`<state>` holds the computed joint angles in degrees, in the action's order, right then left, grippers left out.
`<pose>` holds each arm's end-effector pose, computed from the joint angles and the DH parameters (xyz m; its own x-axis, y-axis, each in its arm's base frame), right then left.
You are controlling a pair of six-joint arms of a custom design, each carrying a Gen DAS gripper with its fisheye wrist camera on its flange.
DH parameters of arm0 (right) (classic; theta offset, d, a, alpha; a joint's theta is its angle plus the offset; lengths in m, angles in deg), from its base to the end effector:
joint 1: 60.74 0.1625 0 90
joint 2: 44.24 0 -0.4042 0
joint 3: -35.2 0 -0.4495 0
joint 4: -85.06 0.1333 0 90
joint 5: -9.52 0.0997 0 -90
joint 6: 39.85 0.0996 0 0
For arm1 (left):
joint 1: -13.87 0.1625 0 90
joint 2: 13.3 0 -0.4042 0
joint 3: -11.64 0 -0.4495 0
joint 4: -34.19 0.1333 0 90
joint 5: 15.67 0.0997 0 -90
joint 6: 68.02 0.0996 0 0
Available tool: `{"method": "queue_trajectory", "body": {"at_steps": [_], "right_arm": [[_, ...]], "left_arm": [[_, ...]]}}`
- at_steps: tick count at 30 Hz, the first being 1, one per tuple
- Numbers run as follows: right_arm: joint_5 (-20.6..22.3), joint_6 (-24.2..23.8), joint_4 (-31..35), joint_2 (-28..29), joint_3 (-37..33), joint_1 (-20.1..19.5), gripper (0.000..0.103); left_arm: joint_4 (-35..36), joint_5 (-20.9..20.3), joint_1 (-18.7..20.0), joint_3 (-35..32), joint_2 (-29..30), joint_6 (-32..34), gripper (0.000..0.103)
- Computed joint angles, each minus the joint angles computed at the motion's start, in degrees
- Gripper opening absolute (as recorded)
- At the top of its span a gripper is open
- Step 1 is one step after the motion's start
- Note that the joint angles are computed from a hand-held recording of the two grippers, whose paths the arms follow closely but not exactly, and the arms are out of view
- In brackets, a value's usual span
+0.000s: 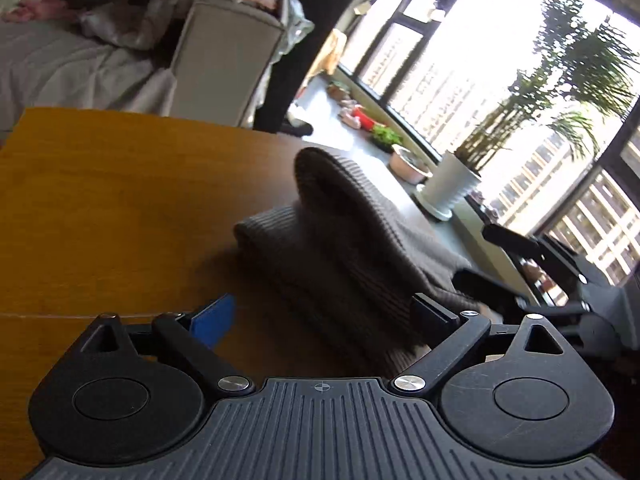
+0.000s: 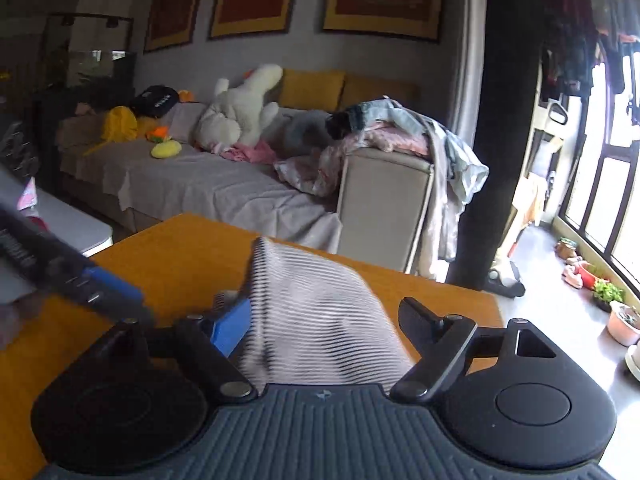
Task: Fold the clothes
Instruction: 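Lay the folded hem over the sweater with both tools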
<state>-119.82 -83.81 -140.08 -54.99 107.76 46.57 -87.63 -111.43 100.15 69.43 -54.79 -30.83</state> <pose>0.2788 -0.6587 -0.0849 -0.6023 0.0616 0.7959 -0.6994 0.4399 -0.5633 0.0675 -0.8630 0.2353 -0.7518 0.6540 -0.0847 0.6489 0.7108 -0.2716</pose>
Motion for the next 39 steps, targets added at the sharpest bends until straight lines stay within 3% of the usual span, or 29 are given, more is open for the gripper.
{"method": "queue_trajectory", "body": {"at_steps": [3,6,7,9,11,13,15,17,20,23,24,28,32,34,39], "right_arm": [[-3.31,-3.96,2.89,4.68,-4.76,0.15,0.082],[-6.86,-11.92,-1.12,9.49,-10.91,-0.39,0.082],[-6.92,-11.62,-2.30,9.23,-10.44,-0.70,0.080],[-6.85,-7.72,-2.08,7.07,-7.63,-1.04,0.064],[-6.47,-8.24,-2.14,5.89,-5.96,-0.82,0.034],[-5.77,-8.62,-1.80,4.65,-4.26,-0.29,0.021],[-3.90,-2.99,0.33,1.72,-0.77,0.54,0.018],[0.29,6.09,3.04,-2.30,3.72,0.85,0.017],[4.39,13.46,6.91,-5.26,6.83,0.48,0.017],[7.27,19.33,12.48,-5.67,8.06,-0.93,0.018],[7.88,20.66,13.45,-5.33,7.99,-1.34,0.017],[11.01,24.98,13.64,-5.52,8.49,-2.91,0.018],[7.39,19.44,12.14,-2.77,5.51,-2.06,0.021],[5.66,15.58,10.88,-0.99,3.79,-1.53,0.025],[-2.18,-2.39,7.63,7.83,-6.58,1.28,0.045]], "left_arm": [[-2.66,3.94,-0.89,1.30,0.34,-2.44,0.068],[-4.34,5.69,-1.51,5.21,-1.28,-1.10,0.064],[-4.02,5.50,-1.60,6.12,-1.75,-0.80,0.063],[-3.34,5.24,-1.78,7.77,-2.58,0.09,0.056],[-1.74,4.58,-1.44,8.53,-3.13,2.11,0.046],[-0.59,4.23,-1.43,9.01,-3.20,2.98,0.044],[0.68,3.94,-1.43,8.26,-2.69,2.65,0.044],[1.43,3.66,-1.33,7.60,-2.24,2.26,0.044],[2.65,2.57,-0.90,6.41,-1.59,1.77,0.044],[3.76,1.40,-0.36,4.85,-0.66,2.00,0.044],[3.47,1.50,-0.28,5.01,-0.71,2.34,0.038],[5.05,-0.06,0.53,3.34,0.03,1.97,0.039],[6.14,0.91,0.65,1.18,0.71,-0.27,0.047],[3.07,1.53,0.62,1.41,0.19,-1.78,0.059],[-5.02,-0.69,-0.10,3.15,-1.86,-1.58,0.059]]}}
